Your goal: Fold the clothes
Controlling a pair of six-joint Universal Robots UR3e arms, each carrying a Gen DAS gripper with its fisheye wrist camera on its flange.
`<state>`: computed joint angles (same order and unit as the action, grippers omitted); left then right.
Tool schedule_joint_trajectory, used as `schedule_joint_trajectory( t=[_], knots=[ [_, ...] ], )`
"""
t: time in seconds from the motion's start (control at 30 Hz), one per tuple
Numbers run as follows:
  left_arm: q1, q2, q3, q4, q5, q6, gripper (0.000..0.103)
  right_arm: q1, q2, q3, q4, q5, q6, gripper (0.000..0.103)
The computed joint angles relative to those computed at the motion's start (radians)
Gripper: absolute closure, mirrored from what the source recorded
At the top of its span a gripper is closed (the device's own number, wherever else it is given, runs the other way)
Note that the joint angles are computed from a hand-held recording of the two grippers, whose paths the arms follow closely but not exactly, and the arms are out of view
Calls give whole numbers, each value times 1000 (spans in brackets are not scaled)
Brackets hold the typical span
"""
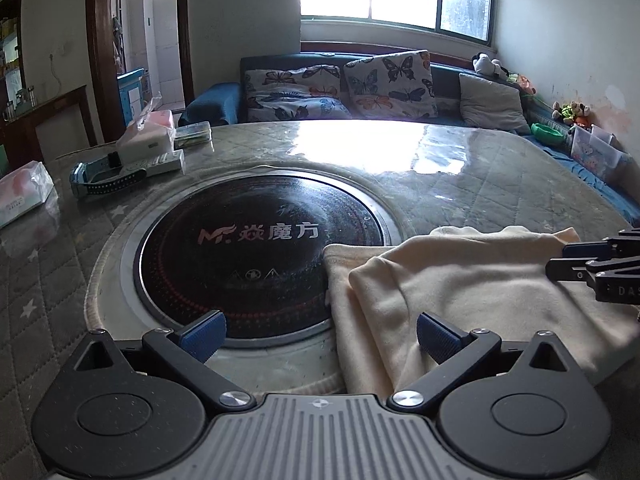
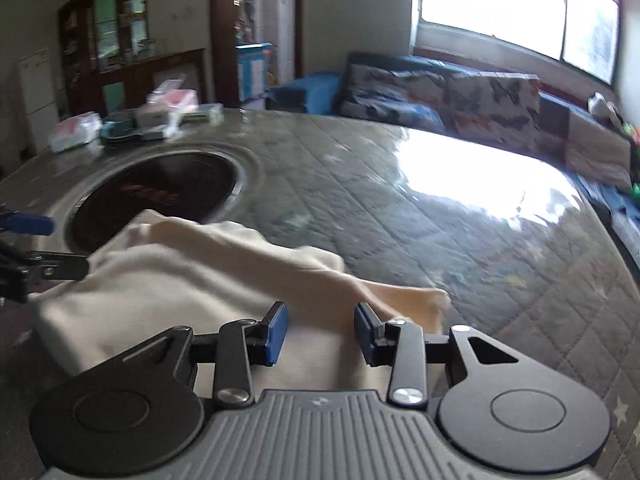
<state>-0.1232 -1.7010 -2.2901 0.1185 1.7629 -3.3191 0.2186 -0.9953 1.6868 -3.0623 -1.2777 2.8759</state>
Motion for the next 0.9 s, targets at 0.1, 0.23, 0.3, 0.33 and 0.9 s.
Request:
schedule_joint_trajectory(
  t=[0.1, 0.23, 0.3, 0.33, 0.9],
  knots=[
    [-2, -31, 51, -35, 1, -15, 0, -10, 12, -22, 15, 15, 5, 67],
    [-12, -77, 118, -62, 21, -15, 0, 3, 9, -30, -3, 33, -20, 66],
    [-18, -107, 157, -78, 40, -13, 0, 17, 28, -65, 4, 28, -15, 66],
    [-20, -120, 176, -92, 45, -15, 0, 24, 43, -94, 18, 27, -7, 66],
    [57, -33, 114, -157, -16, -36, 0, 107, -71, 10, 20, 63, -123, 56]
  ],
)
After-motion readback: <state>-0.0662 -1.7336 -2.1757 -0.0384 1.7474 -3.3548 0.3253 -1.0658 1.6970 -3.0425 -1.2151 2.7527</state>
